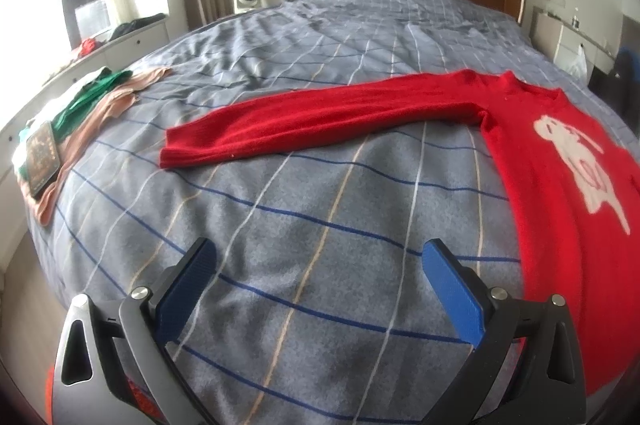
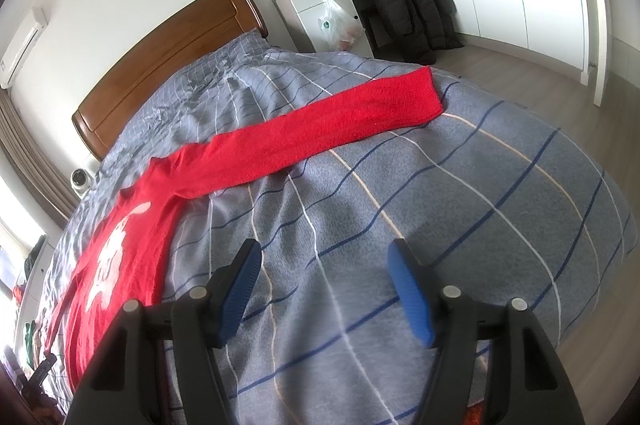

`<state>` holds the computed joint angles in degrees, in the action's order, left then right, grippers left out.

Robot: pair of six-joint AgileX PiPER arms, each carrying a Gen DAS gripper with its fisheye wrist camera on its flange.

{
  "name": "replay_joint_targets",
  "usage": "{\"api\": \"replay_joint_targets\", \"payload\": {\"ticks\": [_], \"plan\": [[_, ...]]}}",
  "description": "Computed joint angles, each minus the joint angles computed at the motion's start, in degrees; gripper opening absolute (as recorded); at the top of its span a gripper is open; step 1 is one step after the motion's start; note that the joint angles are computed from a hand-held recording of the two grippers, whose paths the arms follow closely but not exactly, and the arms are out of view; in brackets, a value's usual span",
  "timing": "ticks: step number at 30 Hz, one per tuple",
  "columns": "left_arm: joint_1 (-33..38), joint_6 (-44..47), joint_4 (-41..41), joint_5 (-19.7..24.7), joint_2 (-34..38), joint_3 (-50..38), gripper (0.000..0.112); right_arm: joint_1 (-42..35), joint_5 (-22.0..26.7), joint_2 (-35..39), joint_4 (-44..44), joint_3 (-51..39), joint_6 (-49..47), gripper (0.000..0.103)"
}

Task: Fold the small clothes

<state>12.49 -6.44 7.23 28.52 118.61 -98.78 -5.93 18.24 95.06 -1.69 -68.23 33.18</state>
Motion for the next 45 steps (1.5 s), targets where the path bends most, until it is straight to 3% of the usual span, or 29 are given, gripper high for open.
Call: {"api": "replay_joint_targets", "payload": {"ticks": [11,45], "plan": [[-0.17,-1.19,1.22,-2.23,-1.16,1.81,0.103,0.0,0.0,0.06,-0.06,0.0,0.01,0.065],[-0.6,-2.2,2.42,-2.97,-1.94,2.53,0.103,0.08,0.37,0.28,-0.16,-0.5,0.06,0.065]]}}
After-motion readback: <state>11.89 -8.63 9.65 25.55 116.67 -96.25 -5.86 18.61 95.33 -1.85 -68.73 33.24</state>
